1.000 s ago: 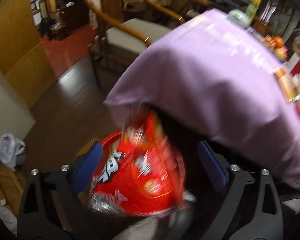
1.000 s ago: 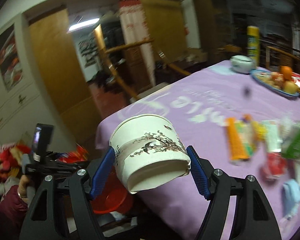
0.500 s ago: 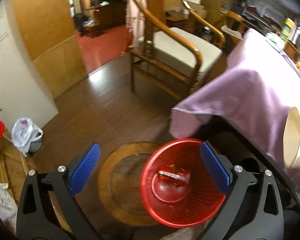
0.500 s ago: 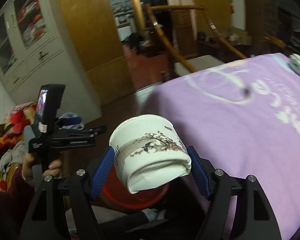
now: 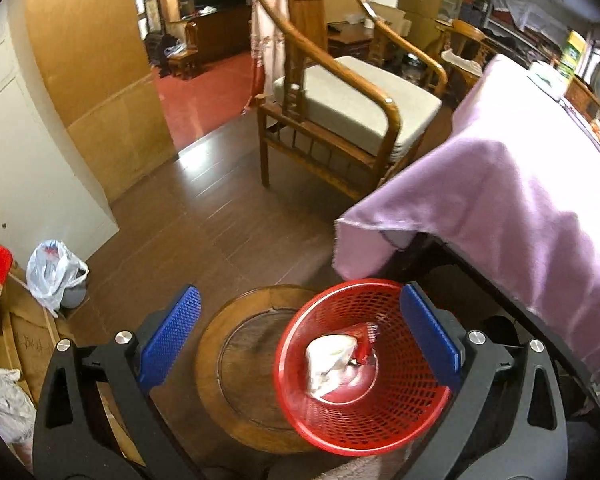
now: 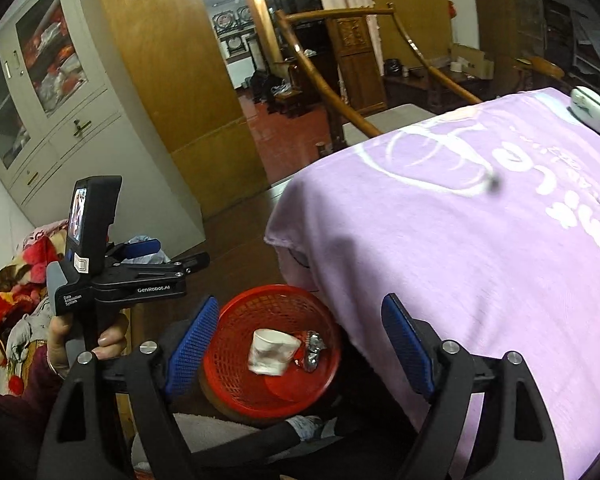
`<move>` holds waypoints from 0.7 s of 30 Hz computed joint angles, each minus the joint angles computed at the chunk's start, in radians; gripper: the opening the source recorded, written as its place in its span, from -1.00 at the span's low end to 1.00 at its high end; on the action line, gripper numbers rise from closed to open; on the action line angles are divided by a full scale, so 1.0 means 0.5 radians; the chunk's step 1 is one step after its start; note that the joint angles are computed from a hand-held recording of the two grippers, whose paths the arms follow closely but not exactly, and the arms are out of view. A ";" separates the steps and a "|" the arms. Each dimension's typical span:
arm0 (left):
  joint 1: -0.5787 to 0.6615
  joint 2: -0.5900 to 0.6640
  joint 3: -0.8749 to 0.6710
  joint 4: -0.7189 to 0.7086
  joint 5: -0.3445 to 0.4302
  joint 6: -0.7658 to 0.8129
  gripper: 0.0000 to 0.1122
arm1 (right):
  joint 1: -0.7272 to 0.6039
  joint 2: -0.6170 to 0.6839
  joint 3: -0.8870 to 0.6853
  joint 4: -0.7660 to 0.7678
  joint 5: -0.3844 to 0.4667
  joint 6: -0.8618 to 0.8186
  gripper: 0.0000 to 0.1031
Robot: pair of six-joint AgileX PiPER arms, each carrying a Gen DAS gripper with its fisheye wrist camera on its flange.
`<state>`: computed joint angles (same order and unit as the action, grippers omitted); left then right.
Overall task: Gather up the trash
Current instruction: 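Return to the table and grasp the orange medicine box with the left tool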
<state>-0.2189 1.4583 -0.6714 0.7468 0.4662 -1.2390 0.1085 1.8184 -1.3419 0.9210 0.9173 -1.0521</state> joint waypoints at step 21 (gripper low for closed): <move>-0.963 0.628 -1.200 -0.221 0.568 0.263 0.71 | -1.205 -0.033 0.193 0.521 0.212 -0.550 0.73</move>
<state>-0.7002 1.7722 -1.2712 0.6362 0.7502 -1.1076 -0.4942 1.8018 -1.2456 1.1814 1.0233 -1.3271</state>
